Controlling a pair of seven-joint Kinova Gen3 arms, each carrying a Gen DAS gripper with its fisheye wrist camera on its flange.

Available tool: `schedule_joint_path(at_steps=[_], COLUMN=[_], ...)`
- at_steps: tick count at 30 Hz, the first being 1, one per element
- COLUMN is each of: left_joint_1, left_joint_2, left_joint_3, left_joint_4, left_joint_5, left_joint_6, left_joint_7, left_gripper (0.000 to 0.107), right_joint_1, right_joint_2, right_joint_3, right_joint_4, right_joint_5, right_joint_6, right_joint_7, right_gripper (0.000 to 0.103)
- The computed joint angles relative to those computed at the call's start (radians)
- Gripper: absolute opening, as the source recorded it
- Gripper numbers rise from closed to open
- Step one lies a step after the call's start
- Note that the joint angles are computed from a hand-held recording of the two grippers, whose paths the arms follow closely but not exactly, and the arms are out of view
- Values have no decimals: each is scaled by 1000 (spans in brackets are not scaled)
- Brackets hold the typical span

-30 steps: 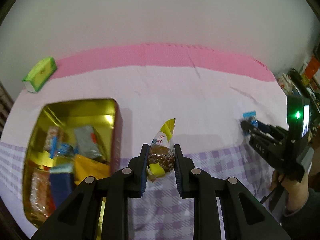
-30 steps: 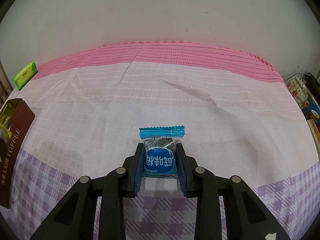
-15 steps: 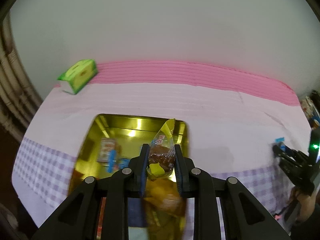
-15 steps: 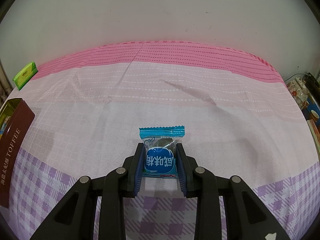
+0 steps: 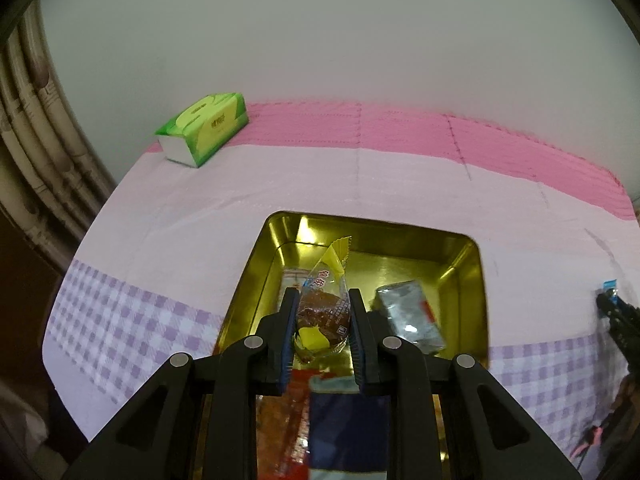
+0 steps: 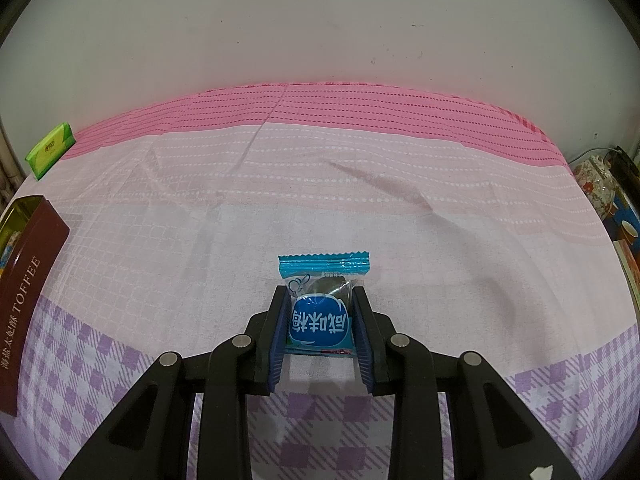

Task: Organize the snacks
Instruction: 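Carry the yellow cookie into the tin and open the left tool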

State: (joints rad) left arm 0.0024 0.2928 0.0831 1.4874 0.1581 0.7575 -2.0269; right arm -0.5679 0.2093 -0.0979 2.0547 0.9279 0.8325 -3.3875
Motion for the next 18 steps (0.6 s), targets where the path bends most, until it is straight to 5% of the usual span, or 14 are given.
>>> schedule_joint_path(at_steps=[18], left_joint_1=[55], left_joint_2=[71], left_joint_3=[-22], left_joint_4=[-6], left_joint_5=[-136], left_joint_6=[-12], left_joint_7=[53], left_gripper=[24], right_joint_1=[-2], right_joint_2=[2], right_joint_3=[-1], right_joint_4=[2], right_joint_5=[4], right_joint_6=[0], right_joint_7=[-6], right_gripper=[29])
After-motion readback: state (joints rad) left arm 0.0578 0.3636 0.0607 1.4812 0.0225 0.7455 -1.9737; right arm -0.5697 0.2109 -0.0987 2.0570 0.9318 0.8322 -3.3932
